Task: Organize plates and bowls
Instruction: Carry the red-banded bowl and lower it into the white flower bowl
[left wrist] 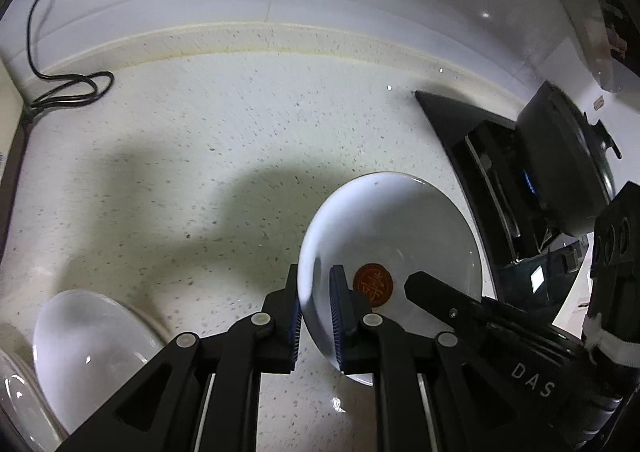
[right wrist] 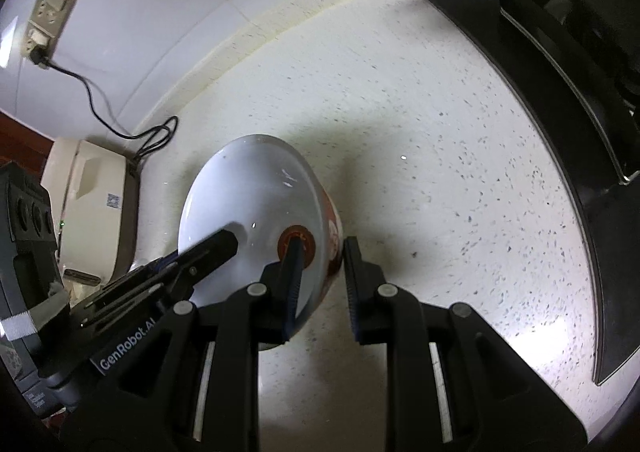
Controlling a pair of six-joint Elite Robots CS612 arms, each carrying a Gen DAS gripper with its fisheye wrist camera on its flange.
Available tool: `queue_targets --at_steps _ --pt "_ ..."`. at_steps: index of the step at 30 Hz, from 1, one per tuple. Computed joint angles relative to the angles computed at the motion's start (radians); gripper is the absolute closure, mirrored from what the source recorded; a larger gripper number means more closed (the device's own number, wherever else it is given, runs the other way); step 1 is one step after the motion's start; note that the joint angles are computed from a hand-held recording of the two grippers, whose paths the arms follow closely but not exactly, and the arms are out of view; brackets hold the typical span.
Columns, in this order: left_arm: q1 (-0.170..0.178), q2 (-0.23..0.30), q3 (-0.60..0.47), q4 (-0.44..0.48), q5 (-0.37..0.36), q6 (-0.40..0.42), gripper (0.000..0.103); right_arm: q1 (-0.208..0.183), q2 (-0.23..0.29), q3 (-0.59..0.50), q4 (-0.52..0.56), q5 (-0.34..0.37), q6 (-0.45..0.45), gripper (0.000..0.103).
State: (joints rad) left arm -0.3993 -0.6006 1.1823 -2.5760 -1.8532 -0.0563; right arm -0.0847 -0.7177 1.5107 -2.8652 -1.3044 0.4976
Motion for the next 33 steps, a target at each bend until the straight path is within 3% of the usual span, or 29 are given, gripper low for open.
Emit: queue_targets --at_steps 33 --pt "0.081 -0.078 0.148 -0.191 0.042 -0.132 0.09 0.081 0.014 -0.094 0.061 0.08 -0.156 0.079"
